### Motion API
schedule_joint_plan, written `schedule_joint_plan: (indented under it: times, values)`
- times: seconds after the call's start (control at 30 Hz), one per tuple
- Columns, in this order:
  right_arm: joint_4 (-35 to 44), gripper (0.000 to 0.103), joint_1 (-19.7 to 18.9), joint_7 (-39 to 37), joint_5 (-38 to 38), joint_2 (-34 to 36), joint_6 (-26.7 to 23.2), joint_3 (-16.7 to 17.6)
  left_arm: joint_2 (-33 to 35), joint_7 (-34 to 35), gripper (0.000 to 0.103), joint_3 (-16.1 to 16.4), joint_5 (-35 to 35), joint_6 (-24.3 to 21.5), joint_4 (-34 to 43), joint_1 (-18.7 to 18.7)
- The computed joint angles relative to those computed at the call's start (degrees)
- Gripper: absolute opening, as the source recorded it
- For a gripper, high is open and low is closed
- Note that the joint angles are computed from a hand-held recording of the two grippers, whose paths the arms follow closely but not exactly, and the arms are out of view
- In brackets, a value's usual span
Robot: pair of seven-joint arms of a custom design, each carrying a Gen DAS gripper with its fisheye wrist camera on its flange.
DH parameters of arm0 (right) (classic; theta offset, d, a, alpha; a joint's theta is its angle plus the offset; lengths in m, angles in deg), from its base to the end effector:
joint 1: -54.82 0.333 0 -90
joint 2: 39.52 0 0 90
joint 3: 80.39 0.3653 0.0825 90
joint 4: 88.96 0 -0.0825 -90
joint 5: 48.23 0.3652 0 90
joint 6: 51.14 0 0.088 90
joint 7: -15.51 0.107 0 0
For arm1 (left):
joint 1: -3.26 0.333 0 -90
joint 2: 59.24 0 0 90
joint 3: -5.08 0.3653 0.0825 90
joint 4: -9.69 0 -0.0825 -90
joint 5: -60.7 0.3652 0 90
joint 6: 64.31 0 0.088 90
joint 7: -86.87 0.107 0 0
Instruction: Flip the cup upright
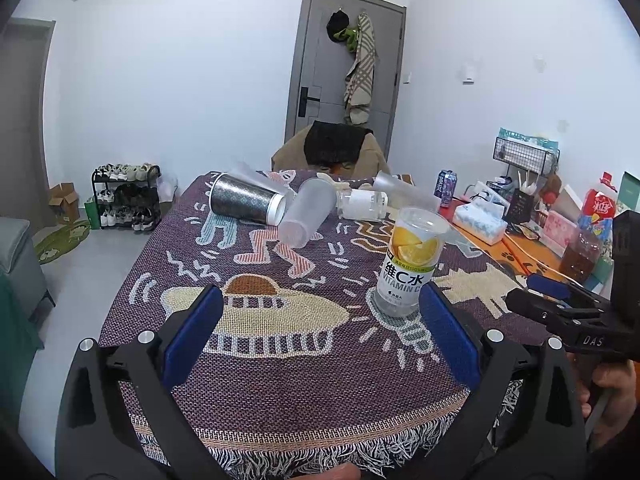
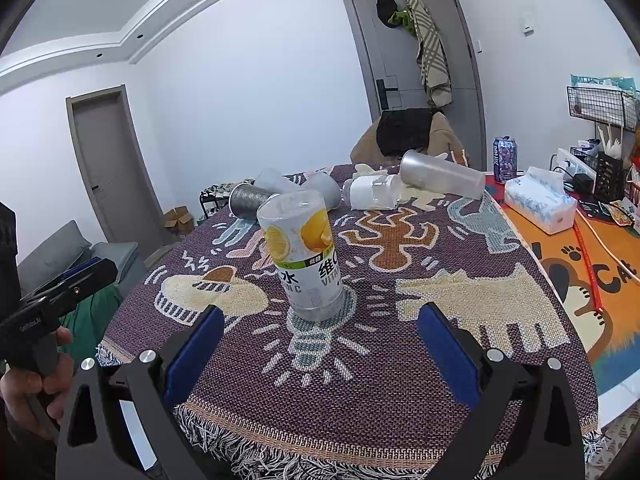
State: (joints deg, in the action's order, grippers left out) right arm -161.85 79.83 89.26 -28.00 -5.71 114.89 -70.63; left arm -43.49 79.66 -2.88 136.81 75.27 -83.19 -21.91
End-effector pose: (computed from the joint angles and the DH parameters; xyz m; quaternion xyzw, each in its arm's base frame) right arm 0.6770 0.3889 0.5845 -0.7425 0.4343 -0.1580 0.4848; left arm 0.5789 -0.3597 0.5804 -0.6733 0.5028 -0.3743 0.3920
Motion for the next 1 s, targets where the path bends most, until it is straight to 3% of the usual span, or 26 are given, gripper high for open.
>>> schedule_joint_plan:
  times: [0.5,1.0]
  values:
    - [-1.03,0.095,-1.44,-1.36,2.1,-0.54,0.57,1.42,0.63,-1.06,0.097,0.44,1.56,-1.03,1.09,-0.99]
    - [-0.78,0.095,-0.94,-0.87,1.78,-0.21,0.44,0.63,0.74,-1.25,0.097,0.23,2.26,-1.55,1.23,-1.1]
